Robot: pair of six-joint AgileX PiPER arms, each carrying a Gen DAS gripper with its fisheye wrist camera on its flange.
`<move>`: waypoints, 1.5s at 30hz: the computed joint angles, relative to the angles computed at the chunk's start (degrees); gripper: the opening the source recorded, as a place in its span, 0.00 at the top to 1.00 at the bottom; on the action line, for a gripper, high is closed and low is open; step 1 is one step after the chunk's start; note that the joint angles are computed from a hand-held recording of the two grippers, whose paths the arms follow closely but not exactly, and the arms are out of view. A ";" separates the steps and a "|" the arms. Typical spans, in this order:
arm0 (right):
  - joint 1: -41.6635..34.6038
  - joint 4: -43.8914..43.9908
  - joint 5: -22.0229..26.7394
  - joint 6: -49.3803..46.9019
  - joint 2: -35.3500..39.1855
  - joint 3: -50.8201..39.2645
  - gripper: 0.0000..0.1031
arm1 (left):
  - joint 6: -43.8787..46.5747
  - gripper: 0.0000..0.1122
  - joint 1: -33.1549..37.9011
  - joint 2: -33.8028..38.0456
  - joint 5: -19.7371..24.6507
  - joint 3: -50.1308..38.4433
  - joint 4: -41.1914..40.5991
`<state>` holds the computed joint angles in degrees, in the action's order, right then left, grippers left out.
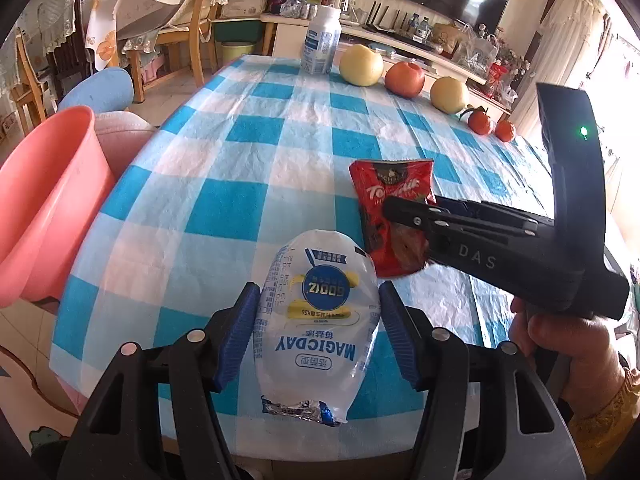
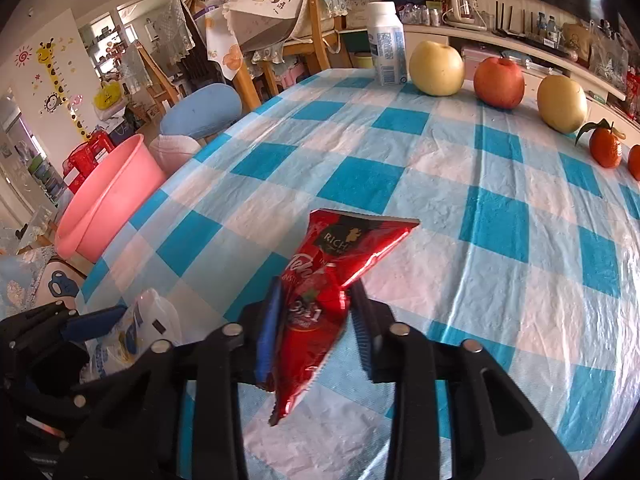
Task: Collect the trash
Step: 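Carry the bread bag with the left tool while the right tool carries the coffee packet to the bucket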
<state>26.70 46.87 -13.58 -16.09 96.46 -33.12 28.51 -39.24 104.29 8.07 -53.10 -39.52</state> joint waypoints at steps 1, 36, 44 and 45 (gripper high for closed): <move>0.12 1.53 -0.28 -1.54 -0.33 0.19 0.78 | -0.38 0.45 0.10 0.09 0.02 -0.32 0.44; 5.94 34.80 -8.77 -34.20 -6.21 -0.91 0.80 | -79.19 0.45 1.26 9.50 2.06 -23.50 78.44; 7.76 45.22 -11.05 -45.52 -6.32 -4.89 0.80 | -89.22 0.45 5.42 7.72 0.20 -21.59 88.40; 8.02 46.36 -11.29 -46.83 -6.23 -5.52 0.80 | -91.15 0.45 5.90 7.39 0.05 -21.29 90.32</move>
